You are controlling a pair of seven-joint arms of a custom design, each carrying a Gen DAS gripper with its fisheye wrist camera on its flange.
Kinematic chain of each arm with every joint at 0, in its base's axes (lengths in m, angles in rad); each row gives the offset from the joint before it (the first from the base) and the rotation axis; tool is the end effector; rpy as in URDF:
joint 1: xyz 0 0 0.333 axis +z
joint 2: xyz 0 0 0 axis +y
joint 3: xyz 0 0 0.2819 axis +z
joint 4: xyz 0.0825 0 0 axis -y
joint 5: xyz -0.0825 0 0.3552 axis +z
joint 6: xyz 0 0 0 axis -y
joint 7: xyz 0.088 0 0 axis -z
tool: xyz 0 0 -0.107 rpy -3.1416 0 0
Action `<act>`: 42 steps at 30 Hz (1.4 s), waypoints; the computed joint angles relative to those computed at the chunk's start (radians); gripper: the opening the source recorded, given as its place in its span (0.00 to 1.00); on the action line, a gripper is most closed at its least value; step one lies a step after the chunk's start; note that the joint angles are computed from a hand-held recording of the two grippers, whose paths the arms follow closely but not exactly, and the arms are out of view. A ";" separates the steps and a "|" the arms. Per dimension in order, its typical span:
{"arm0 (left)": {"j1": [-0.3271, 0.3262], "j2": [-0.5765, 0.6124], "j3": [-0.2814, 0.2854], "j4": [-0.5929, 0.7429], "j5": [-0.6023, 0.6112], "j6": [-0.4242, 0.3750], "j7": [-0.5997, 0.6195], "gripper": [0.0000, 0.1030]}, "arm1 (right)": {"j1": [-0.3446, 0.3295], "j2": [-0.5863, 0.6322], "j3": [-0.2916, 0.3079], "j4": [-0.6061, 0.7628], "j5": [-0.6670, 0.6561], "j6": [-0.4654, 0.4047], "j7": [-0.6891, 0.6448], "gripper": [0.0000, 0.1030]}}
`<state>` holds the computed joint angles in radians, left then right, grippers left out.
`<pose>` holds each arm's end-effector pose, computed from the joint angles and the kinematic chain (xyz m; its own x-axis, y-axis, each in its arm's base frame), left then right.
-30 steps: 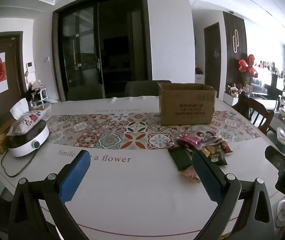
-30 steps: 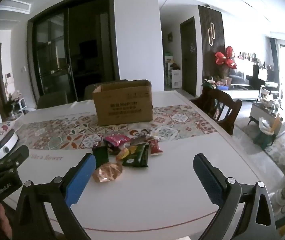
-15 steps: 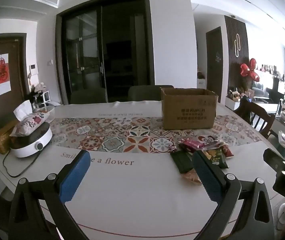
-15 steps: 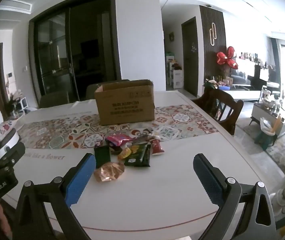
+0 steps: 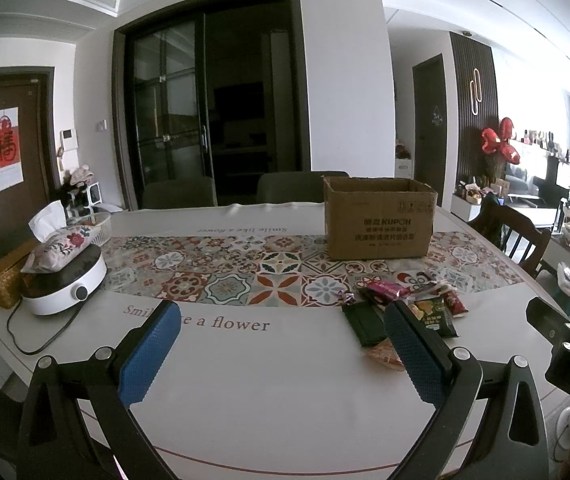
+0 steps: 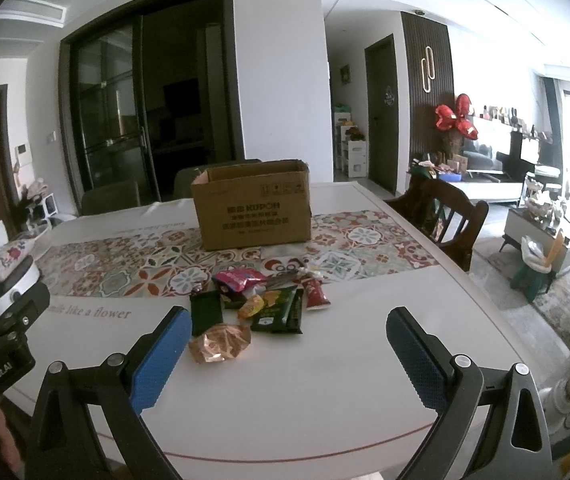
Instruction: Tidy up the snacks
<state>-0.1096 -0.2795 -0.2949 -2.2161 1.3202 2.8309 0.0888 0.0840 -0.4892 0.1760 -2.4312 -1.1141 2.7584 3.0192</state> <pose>0.4272 -0.2486 0.5322 -0.0483 -0.9976 -0.0489 -0.3940 0.0640 -0.9169 0.4072 0.1550 0.5313 -0.2303 -0.9709 -0.0658 -0.4409 0.1644 -0.8824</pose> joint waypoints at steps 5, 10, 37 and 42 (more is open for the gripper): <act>0.001 0.000 -0.001 -0.001 0.004 0.001 -0.004 1.00 | -0.001 0.001 0.002 0.001 -0.002 0.001 0.003 0.97; 0.001 -0.001 -0.001 -0.001 0.005 0.001 -0.005 1.00 | -0.001 0.000 0.002 0.000 -0.002 0.000 0.003 0.97; 0.003 -0.004 -0.002 -0.004 0.014 0.003 -0.013 1.00 | -0.002 -0.001 0.003 -0.001 -0.006 0.000 0.004 0.97; 0.003 -0.006 -0.002 -0.006 0.016 0.004 -0.016 1.00 | 0.000 0.001 0.005 0.003 -0.005 -0.003 0.005 0.97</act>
